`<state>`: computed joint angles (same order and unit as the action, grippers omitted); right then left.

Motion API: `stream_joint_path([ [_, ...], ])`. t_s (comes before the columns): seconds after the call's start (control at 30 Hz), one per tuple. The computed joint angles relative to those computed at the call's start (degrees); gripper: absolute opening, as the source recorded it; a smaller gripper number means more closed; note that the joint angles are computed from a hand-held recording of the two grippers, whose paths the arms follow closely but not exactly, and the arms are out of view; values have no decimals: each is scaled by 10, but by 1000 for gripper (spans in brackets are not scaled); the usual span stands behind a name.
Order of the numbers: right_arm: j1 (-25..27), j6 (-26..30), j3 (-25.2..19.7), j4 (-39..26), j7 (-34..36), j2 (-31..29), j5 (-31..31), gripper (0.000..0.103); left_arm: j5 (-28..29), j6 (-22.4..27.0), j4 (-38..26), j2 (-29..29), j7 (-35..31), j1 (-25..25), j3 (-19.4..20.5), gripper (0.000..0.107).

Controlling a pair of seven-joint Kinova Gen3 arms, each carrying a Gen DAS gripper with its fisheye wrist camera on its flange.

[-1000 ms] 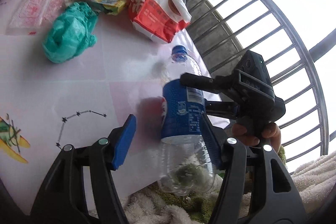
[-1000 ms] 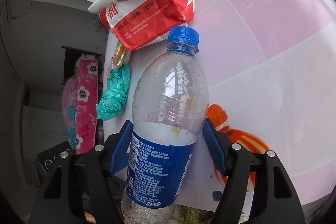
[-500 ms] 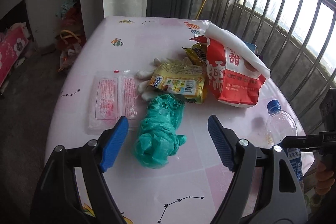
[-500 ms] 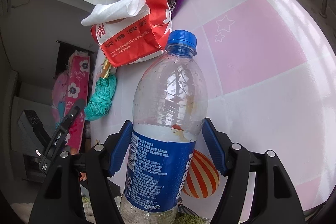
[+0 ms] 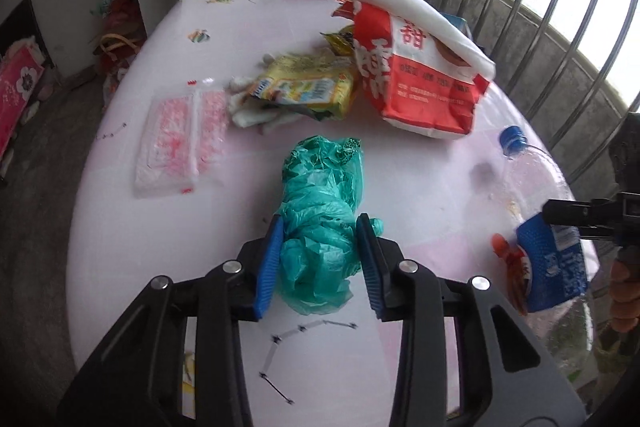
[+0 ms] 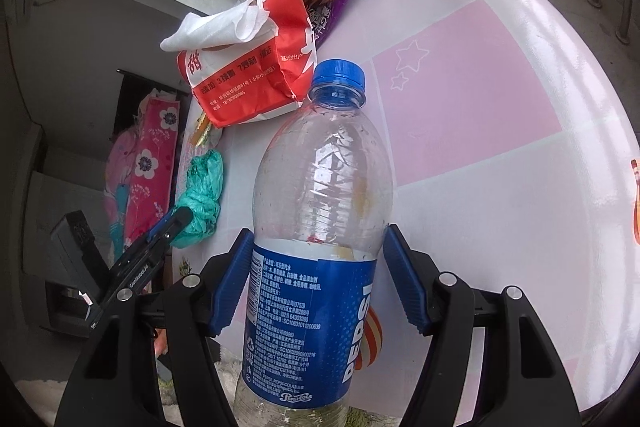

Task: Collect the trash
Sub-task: 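Grasp the green plastic bag with the left tool while the right holds the bottle, then carry bottle and bag to the blue wastebasket and open both tools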

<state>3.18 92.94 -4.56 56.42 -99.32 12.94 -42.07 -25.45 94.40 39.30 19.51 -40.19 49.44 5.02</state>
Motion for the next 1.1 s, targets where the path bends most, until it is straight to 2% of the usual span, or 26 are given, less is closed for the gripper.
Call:
stream_joint_path([
  [0.13,-4,-4,-1,0,-11,0,1,65,80,-65,40,-24,37,-20,28,38],
  [0.2,-10,-8,1,2,-26,-2,11,71,102,-91,55,-30,44,-28,36,43],
  [0.3,-8,-20,5,18,-39,-18,9,82,112,-100,59,-29,58,-31,39,47],
  [0.4,-1,-34,13,45,-39,-43,3,87,134,-131,86,-43,74,-46,43,49],
  [0.73,-2,-69,34,160,-8,-82,-81,88,136,-177,123,-49,83,-60,53,49],
  [0.83,-7,-70,35,163,-5,-78,-88,76,127,-167,109,-41,80,-53,55,45],
  [0.9,-5,-70,36,175,0,-75,-105,59,121,-156,94,-35,74,-45,54,44],
  [1.1,19,-86,56,219,25,-97,-153,57,96,-138,41,-14,56,-12,47,42],
])
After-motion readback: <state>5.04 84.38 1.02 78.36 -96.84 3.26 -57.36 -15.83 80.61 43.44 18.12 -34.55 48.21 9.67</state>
